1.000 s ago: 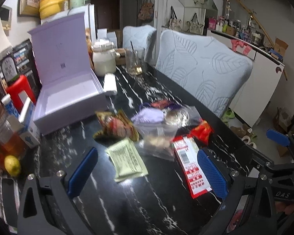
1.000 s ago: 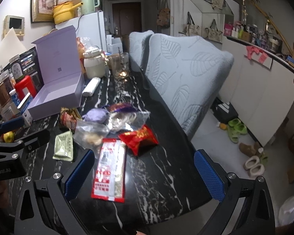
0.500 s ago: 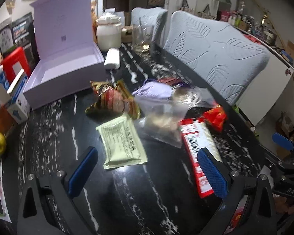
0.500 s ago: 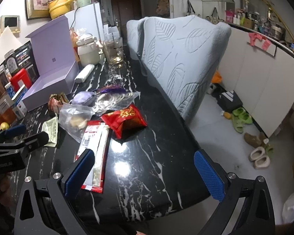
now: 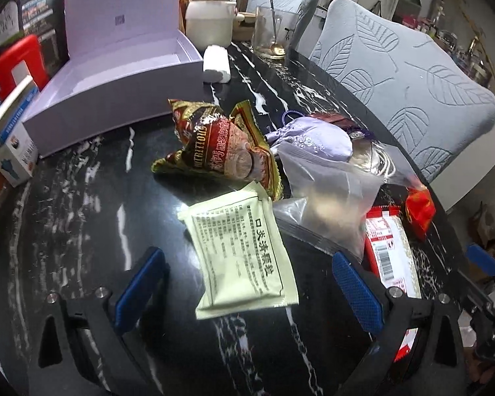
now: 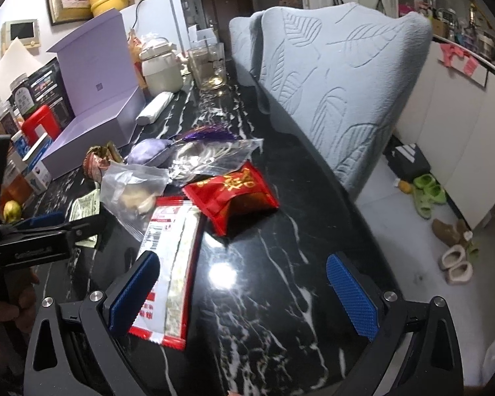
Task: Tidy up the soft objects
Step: 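Close left tool on green sachet while right tool grasps red-white packet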
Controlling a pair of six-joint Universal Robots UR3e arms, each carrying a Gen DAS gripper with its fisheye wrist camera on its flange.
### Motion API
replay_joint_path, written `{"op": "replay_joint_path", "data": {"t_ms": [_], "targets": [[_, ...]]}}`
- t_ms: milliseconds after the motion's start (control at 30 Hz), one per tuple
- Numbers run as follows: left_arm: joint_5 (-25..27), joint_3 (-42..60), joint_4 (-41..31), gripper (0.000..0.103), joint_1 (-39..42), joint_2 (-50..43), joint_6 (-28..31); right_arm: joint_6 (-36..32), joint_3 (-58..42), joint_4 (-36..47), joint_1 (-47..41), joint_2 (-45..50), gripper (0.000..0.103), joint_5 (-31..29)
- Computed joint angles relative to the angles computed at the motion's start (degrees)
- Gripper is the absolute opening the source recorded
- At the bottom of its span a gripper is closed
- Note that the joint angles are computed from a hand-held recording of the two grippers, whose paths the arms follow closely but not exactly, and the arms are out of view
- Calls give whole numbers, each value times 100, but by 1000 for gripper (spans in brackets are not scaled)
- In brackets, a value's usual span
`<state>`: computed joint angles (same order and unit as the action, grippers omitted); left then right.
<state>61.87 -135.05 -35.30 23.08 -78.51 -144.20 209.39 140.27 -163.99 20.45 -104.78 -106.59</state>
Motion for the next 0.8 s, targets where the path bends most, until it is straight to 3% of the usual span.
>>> {"op": "replay_joint_path", "data": {"t_ms": [333,400,467,500,533,667,800], "targets": [[588,260,1194,100,-628,-951,-542,-313,-199,-262,-266,490,99,512],[745,150,1510,88,-707,-960,-582,-334,-217,-282,-293,543,96,607],[661,-25,1686,62,-625,-825,-586,-354,-256,-280,-297,612,94,699],[653,-45,1715,60,-608,-815,-577,-354,-299,-277,-270,678,94,718],[551,-119,1747,50,-542,-762,-491,-348,-347,-261,-248,734,94,730],[325,-215,1588,43,-339,-610,-279,-292,-553,-225,-125,978,94,764],[-7,-192,928,43,37,-323,64,-212,-909,-15,133,1339,93,572]]}}
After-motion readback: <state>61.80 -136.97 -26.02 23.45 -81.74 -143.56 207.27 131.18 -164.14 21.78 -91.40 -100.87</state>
